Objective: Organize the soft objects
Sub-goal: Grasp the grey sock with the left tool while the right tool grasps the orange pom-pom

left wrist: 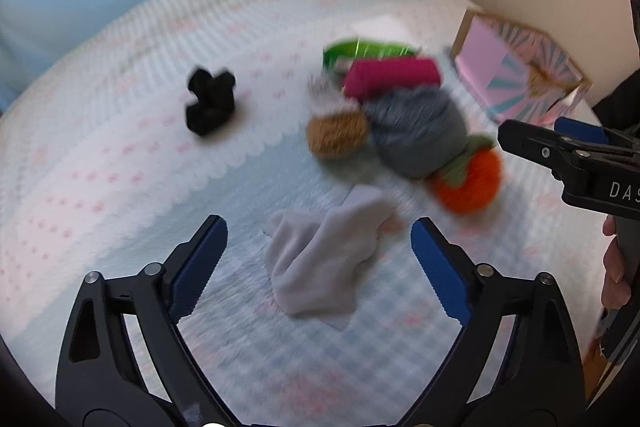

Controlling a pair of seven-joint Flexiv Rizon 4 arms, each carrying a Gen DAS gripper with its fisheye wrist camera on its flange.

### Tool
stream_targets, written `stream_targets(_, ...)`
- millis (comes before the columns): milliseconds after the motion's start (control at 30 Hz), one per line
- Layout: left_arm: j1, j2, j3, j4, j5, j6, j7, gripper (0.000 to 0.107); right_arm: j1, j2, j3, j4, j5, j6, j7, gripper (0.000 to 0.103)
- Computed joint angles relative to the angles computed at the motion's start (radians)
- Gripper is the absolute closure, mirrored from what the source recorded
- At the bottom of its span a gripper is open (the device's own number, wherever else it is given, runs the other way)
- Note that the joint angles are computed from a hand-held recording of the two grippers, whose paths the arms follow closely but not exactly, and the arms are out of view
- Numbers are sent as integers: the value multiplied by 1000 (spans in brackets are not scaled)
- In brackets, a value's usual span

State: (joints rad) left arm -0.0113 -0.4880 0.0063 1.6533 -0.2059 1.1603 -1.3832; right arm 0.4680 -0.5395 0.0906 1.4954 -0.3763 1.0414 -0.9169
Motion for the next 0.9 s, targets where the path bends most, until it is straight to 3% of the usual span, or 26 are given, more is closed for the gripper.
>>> stream_targets(200, 12, -69, -19, -6, -24, 3, 10, 22, 13, -113, -11, -52, -8, 25, -28, 8)
stream_targets(267, 10, -84, -20, -12, -25, -14, 13, 32, 12, -132, -8, -64, -4, 18, -47, 18)
stream_targets(467, -32, -95, 18, -21, 28, -15, -36, 36, 4, -158, 2, -85, 21, -10, -105, 39)
stream_targets(533, -29, -93, 12, -22, 24, -21, -46, 44, -5, -161, 15, -94, 40, -23, -128, 47)
stream_targets(600, -30, -92, 10, -26, 26, -28, -49, 62, -6, -161, 16, -95, 50, -22, -140, 53)
stream_targets(767, -37, -96, 17, -53, 46, -55, -57, 94, -10, -159, 20, -102, 68, -23, -168, 63)
stream_targets(900, -31, -92, 11, -65, 41, -81, -61, 97, -14, -147, 20, -89, 83, -14, -170, 65)
